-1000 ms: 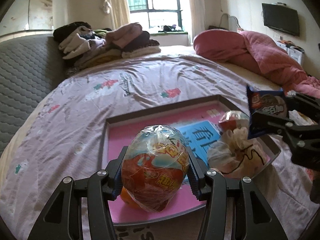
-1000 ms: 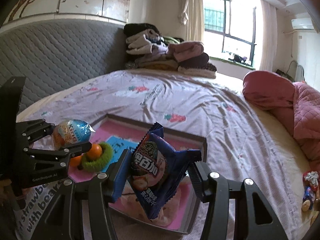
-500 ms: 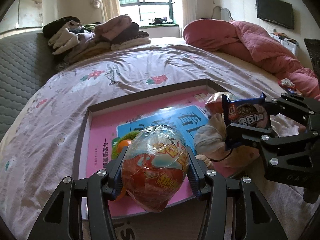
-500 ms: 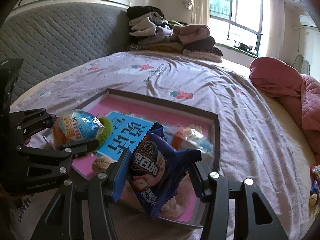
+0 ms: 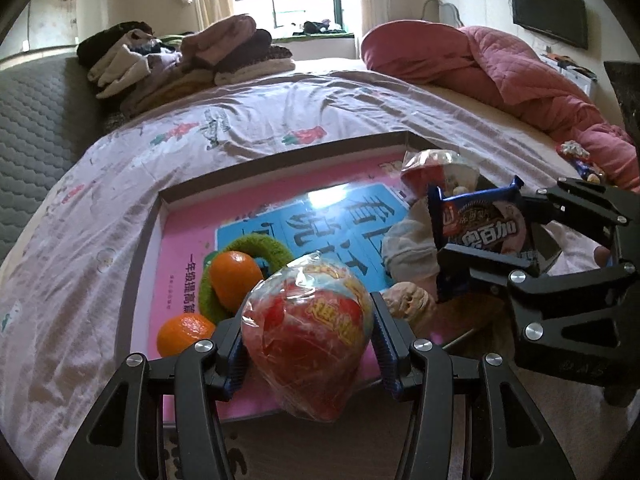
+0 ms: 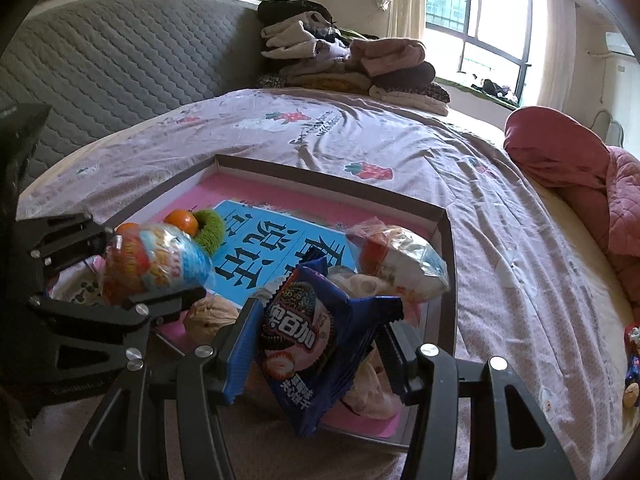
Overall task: Organize objects
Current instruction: 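Lower the egg beside the green ring while the right tool lowers the packet onto the mesh bag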
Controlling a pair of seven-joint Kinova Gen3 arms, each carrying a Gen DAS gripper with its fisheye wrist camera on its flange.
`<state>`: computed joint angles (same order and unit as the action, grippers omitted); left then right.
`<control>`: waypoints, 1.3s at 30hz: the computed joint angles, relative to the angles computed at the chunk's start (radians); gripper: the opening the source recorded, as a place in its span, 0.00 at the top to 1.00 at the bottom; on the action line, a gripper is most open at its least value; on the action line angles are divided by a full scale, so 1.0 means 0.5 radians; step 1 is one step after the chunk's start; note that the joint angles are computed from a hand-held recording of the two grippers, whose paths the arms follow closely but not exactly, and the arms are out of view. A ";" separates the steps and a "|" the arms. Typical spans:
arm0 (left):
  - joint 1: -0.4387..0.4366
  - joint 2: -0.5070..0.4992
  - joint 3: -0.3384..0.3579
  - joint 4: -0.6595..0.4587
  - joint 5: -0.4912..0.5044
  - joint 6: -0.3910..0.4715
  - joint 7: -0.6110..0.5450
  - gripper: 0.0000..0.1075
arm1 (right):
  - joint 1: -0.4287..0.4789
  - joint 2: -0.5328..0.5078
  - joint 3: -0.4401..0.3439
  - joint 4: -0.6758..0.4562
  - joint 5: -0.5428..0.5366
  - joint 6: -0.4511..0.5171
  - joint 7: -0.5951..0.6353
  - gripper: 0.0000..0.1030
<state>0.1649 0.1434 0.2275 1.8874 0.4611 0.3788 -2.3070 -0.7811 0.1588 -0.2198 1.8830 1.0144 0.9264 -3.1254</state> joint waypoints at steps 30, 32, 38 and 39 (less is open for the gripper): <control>-0.042 -0.020 -0.004 -0.015 0.100 0.029 -0.027 0.35 | 0.006 -0.007 0.005 -0.020 -0.052 0.055 0.000 0.37; -0.051 -0.026 -0.007 -0.019 0.135 0.040 -0.050 0.35 | 0.007 -0.012 0.003 -0.015 -0.039 0.059 -0.006 0.37; -0.066 -0.050 -0.019 -0.016 0.233 0.057 -0.129 0.35 | 0.003 -0.005 -0.003 -0.031 -0.002 0.101 -0.021 0.36; -0.066 -0.054 -0.022 -0.014 0.247 0.059 -0.142 0.35 | -0.002 -0.005 -0.003 -0.031 0.007 0.111 -0.031 0.36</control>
